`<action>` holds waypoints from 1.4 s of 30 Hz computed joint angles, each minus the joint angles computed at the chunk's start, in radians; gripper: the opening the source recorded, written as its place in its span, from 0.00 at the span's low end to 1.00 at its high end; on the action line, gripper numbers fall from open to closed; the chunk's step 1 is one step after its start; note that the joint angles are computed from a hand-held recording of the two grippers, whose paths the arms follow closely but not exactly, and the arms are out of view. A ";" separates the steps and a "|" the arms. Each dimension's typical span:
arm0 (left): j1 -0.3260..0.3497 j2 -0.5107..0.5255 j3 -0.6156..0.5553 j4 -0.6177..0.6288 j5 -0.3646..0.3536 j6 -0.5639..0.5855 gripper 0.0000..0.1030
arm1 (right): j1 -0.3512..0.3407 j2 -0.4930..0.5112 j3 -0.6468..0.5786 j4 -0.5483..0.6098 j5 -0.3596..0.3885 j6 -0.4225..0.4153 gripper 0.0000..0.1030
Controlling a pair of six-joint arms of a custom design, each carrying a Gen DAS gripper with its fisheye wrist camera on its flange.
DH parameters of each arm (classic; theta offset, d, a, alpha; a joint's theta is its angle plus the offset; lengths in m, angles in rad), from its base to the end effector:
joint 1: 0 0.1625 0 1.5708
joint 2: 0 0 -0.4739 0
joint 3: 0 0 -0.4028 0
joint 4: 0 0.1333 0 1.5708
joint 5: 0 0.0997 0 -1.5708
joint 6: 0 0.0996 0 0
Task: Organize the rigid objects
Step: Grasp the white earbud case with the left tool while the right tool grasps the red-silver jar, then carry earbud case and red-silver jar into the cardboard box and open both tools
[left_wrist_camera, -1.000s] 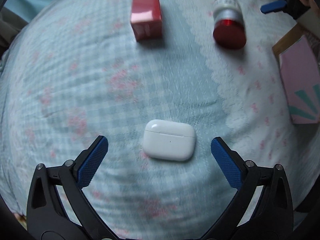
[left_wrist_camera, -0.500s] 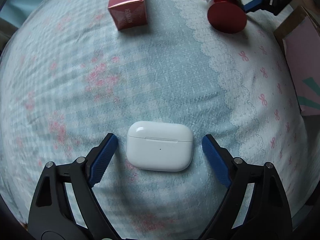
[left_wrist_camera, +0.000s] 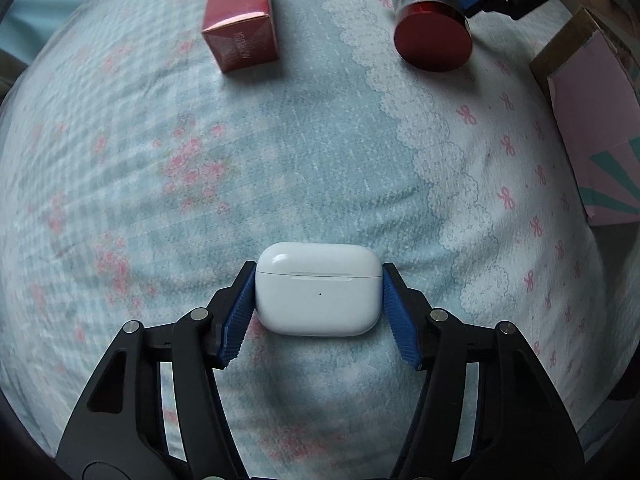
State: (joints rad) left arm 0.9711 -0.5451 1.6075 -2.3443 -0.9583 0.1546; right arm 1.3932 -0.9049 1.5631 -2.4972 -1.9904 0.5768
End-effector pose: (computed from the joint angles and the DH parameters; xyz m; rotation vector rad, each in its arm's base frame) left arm -0.2229 -0.6636 -0.0502 1.0187 2.2622 0.1787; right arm -0.0380 -0.7365 0.2275 -1.0841 -2.5225 0.4788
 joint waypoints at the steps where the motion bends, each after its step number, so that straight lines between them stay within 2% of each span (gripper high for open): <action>1: 0.003 -0.002 -0.005 0.003 0.002 -0.005 0.56 | 0.000 0.001 -0.001 -0.001 0.001 0.000 0.51; 13: 0.001 -0.052 -0.043 0.000 0.006 -0.072 0.56 | 0.038 -0.053 0.034 -0.049 -0.013 -0.054 0.51; 18: -0.024 -0.087 -0.060 0.013 0.000 -0.097 0.56 | 0.073 -0.098 0.056 -0.047 -0.022 -0.108 0.51; 22: -0.066 -0.112 -0.069 0.018 -0.018 -0.113 0.56 | 0.094 -0.150 0.092 -0.057 0.006 -0.106 0.51; 27: -0.109 -0.132 -0.095 0.038 -0.052 -0.139 0.56 | 0.132 -0.239 0.160 -0.069 0.006 -0.107 0.51; 35: -0.199 -0.149 -0.114 0.056 -0.091 -0.131 0.56 | 0.200 -0.404 0.291 -0.086 -0.075 -0.151 0.51; 42: -0.277 -0.138 -0.109 0.059 -0.182 -0.198 0.56 | 0.192 -0.615 0.451 -0.081 -0.098 -0.121 0.51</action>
State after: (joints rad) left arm 0.6937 -0.6831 1.4982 -2.2848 -1.1406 -0.0431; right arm 1.5848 -1.5197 2.0146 -2.5781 -2.0885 0.4557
